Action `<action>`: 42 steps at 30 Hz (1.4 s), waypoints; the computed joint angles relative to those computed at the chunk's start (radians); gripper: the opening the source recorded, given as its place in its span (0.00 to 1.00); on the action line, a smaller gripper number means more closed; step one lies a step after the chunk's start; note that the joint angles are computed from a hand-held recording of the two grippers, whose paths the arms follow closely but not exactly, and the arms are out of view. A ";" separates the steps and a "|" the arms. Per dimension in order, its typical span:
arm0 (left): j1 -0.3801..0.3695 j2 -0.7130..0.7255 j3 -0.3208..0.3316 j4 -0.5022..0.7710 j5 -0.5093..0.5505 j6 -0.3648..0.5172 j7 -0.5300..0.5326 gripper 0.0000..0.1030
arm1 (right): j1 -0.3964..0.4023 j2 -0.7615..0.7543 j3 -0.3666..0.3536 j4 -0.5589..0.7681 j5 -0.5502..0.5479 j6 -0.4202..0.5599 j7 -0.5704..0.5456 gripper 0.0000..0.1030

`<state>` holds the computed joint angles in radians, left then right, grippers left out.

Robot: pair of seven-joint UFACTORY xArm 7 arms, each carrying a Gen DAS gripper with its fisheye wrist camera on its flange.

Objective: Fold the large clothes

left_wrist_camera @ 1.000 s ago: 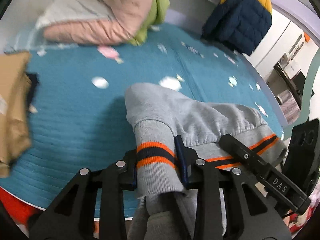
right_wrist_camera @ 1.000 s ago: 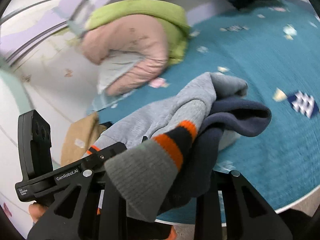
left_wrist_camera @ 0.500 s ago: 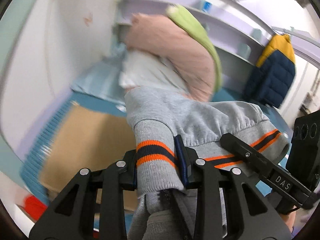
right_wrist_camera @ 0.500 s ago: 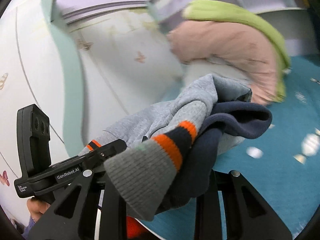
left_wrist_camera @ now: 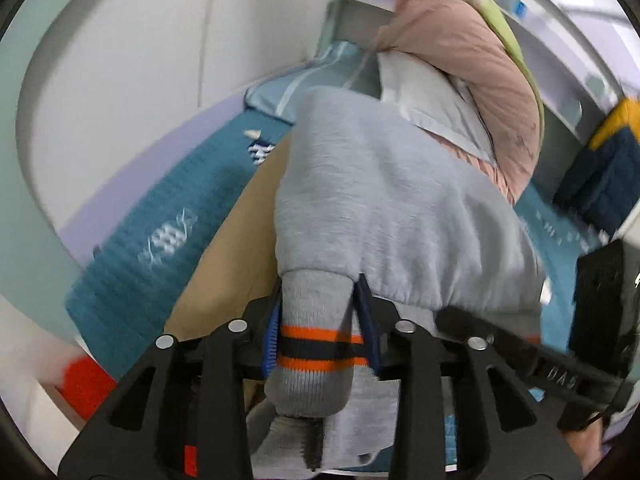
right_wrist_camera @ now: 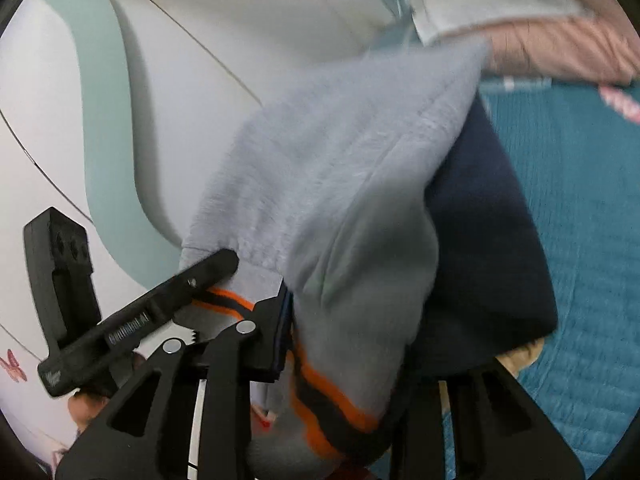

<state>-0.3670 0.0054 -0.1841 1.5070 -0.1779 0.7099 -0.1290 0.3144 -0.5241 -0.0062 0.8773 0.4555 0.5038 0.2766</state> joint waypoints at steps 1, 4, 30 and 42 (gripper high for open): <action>0.002 -0.007 0.002 -0.014 0.002 -0.011 -0.010 0.46 | -0.005 0.003 0.001 0.000 -0.002 0.003 0.007 0.34; 0.004 -0.008 0.003 -0.014 0.068 0.002 -0.069 0.62 | -0.020 0.001 -0.007 0.008 0.003 0.057 0.043 0.49; -0.057 -0.269 -0.284 0.140 0.557 0.390 -0.428 0.89 | -0.239 -0.587 0.101 0.198 -0.386 0.766 0.186 0.82; -0.229 -0.155 -0.496 0.406 0.811 0.488 -0.559 0.92 | -0.384 -0.681 0.108 0.474 -0.526 0.937 0.099 0.92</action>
<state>-0.5962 -0.1497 -0.6801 1.9129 0.6329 1.1975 -0.6883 -0.0692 -1.2054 0.1019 1.3509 -0.0705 1.4413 0.3754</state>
